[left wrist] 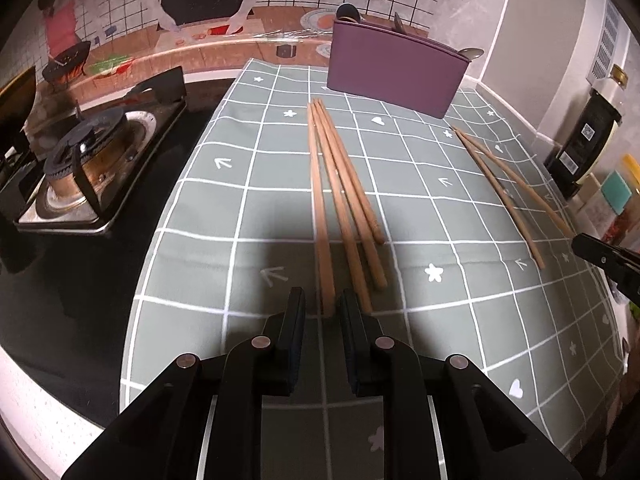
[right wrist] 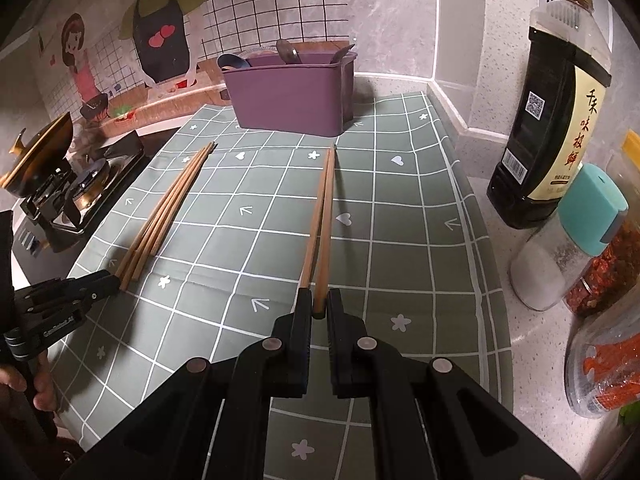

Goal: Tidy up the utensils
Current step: 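Grasp a wooden chopstick with right tool while left tool grasps chopsticks, then lift both held chopsticks up and lower them into the holder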

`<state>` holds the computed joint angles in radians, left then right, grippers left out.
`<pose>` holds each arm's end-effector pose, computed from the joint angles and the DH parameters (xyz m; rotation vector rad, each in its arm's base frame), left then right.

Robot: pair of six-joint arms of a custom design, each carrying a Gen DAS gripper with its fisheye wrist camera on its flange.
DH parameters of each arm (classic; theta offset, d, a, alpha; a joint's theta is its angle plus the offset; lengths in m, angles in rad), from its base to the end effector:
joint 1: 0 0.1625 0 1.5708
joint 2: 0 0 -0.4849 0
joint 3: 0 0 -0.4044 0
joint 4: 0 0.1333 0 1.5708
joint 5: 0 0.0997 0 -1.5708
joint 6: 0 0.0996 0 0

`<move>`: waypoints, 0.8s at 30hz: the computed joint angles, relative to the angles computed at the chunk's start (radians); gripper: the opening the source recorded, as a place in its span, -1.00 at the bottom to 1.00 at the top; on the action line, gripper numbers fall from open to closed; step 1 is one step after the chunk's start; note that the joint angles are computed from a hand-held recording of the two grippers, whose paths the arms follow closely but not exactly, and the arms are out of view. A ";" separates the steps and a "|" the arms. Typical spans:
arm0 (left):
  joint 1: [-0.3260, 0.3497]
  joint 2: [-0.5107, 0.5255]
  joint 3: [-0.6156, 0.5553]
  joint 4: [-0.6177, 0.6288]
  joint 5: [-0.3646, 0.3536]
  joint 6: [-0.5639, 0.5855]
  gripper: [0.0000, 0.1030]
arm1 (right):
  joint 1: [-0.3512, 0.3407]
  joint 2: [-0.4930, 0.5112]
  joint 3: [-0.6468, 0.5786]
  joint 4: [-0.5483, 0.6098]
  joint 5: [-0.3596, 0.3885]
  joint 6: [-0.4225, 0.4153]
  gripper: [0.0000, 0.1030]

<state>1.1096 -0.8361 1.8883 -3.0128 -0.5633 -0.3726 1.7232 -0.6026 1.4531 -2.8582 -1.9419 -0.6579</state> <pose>-0.0891 -0.6681 0.1598 -0.1424 2.2188 -0.8923 0.2169 -0.7719 0.0915 0.9405 -2.4724 0.4440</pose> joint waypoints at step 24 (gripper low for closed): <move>-0.086 0.021 -0.198 -0.593 0.104 0.715 -0.87 | 0.090 0.015 -0.108 -0.198 0.051 -0.172 -0.87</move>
